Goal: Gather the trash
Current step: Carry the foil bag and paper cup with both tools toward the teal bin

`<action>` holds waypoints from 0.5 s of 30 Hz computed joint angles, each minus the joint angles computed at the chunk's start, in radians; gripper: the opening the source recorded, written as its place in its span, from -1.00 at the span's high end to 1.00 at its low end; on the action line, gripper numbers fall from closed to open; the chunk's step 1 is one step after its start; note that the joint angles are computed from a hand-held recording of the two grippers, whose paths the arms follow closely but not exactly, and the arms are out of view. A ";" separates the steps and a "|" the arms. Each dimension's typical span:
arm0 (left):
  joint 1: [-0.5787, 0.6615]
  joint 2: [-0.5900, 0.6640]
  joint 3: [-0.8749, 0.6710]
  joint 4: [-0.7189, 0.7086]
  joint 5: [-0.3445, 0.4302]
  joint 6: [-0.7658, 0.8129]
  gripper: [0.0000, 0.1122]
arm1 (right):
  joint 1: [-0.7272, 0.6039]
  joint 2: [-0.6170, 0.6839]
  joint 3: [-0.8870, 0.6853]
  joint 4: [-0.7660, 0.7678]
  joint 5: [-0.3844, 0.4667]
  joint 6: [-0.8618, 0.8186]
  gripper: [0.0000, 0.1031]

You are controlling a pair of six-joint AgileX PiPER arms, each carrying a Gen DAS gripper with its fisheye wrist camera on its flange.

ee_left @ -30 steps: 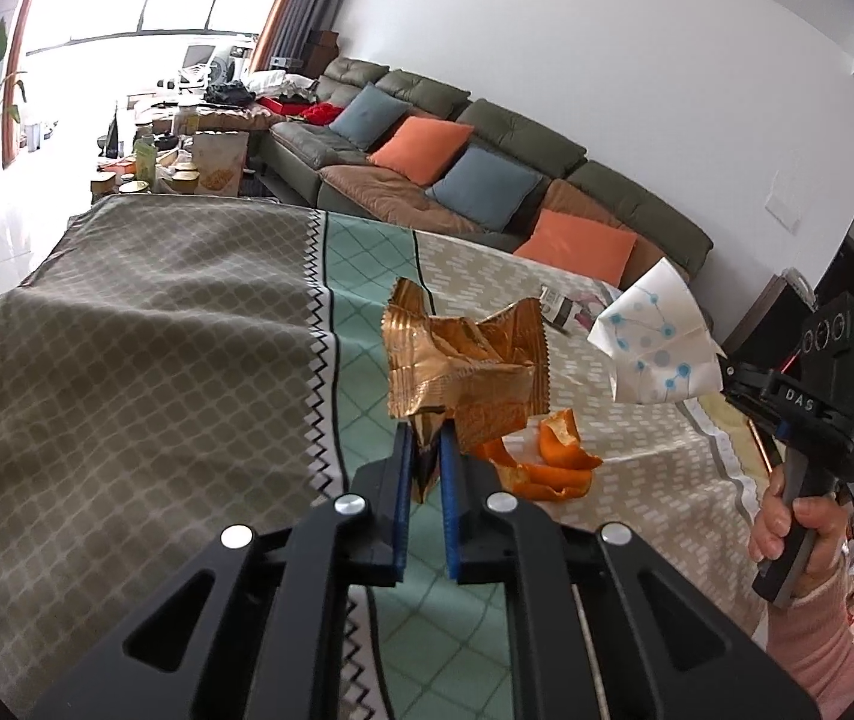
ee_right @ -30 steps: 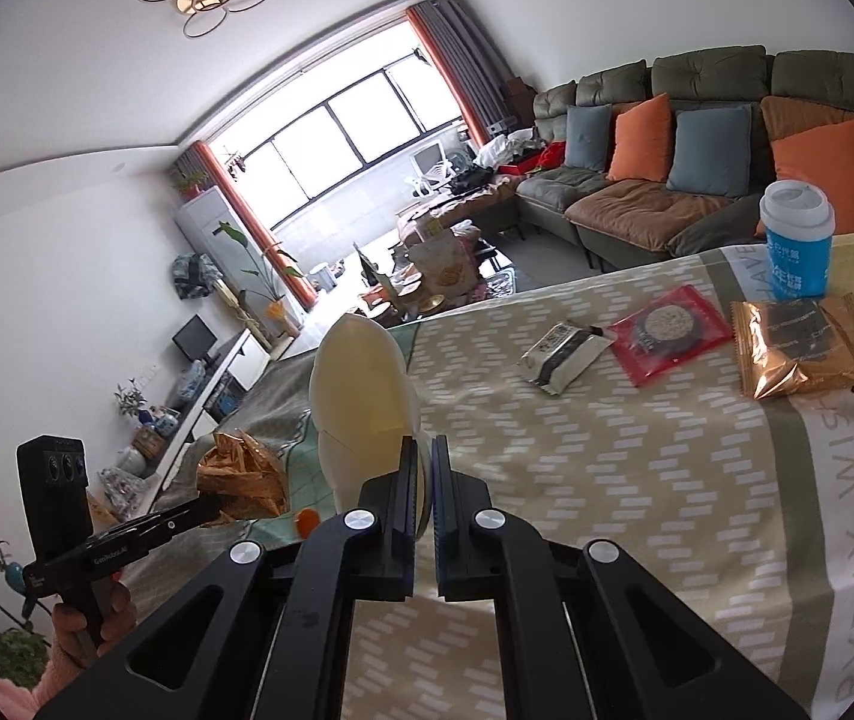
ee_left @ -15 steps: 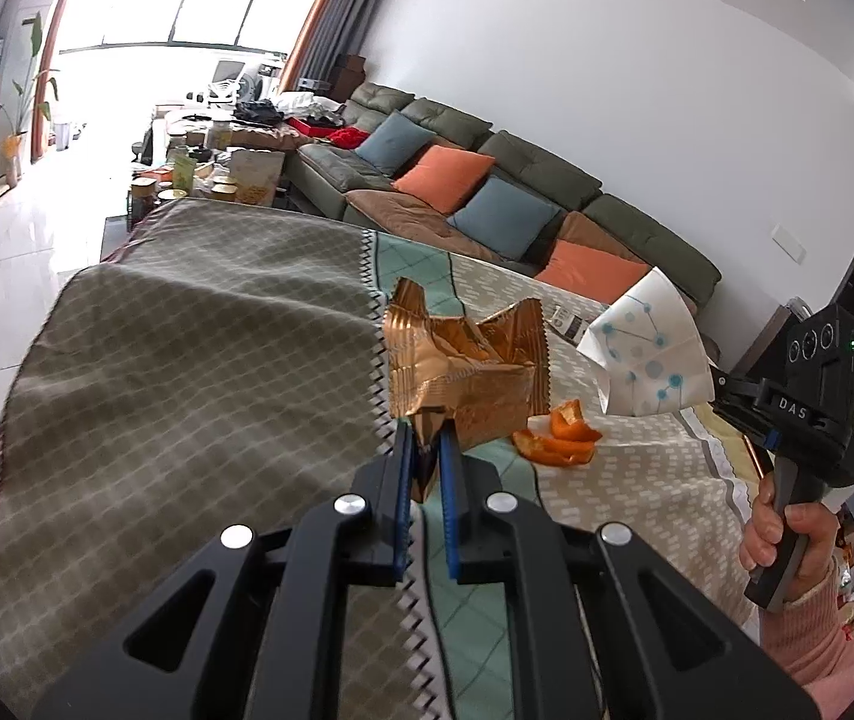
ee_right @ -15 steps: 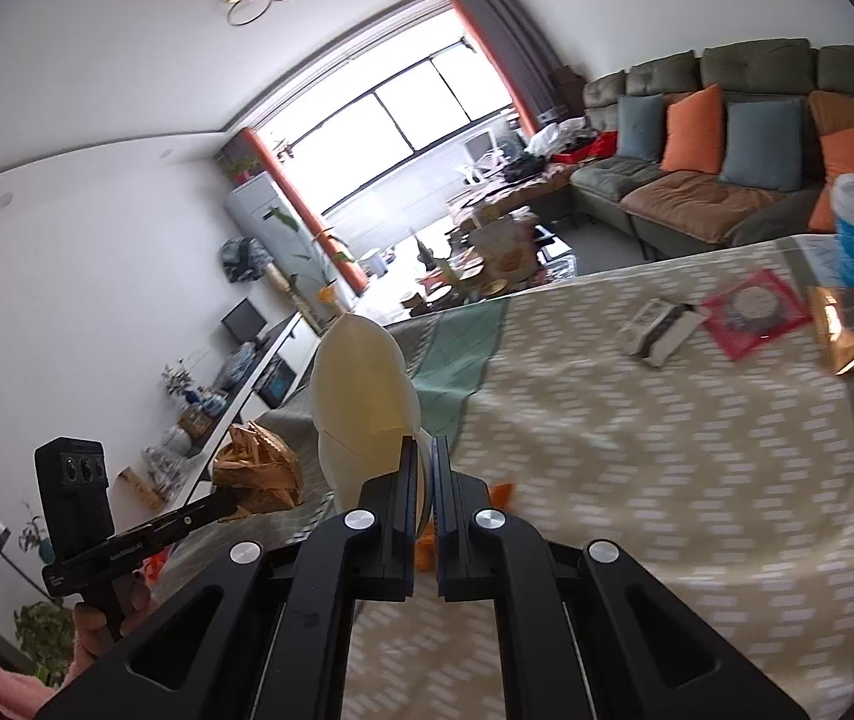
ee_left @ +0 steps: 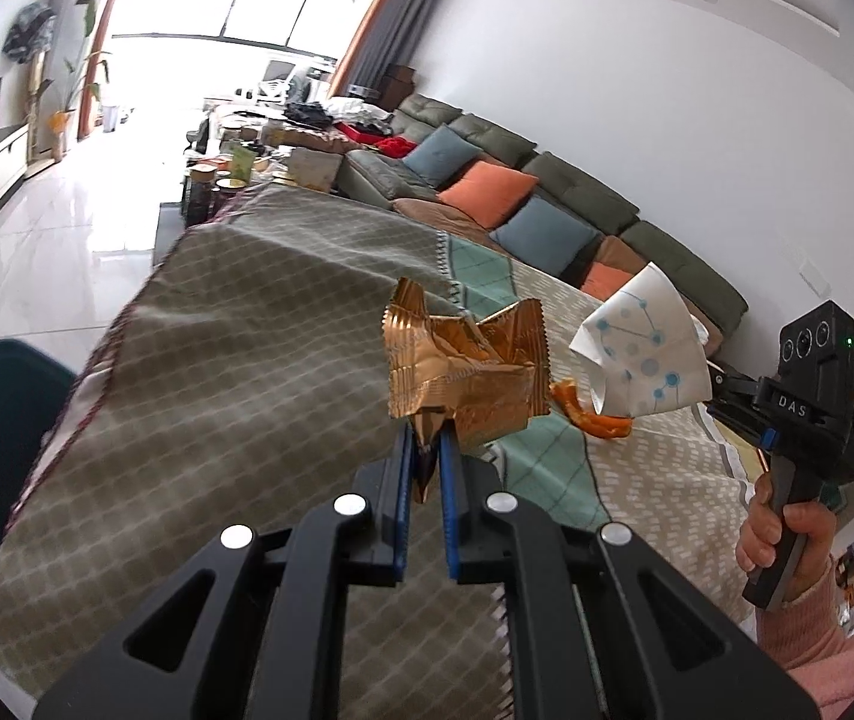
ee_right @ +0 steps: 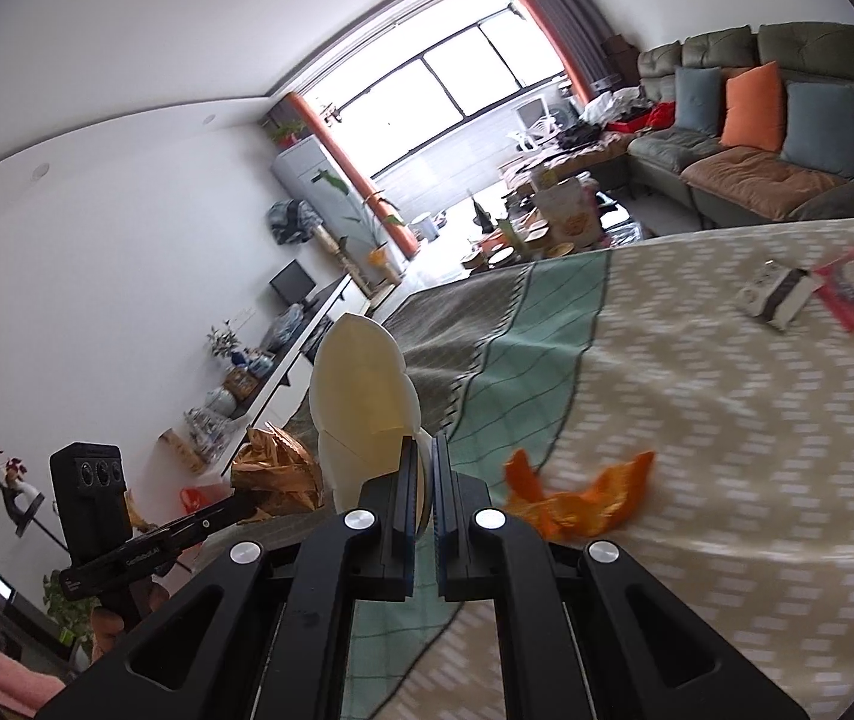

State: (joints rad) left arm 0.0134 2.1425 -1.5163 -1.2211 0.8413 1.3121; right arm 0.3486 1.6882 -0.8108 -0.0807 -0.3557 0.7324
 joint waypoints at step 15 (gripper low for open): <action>0.103 -0.015 0.055 -0.039 -0.006 0.043 0.82 | 0.033 0.147 -0.205 -0.340 0.042 0.301 0.91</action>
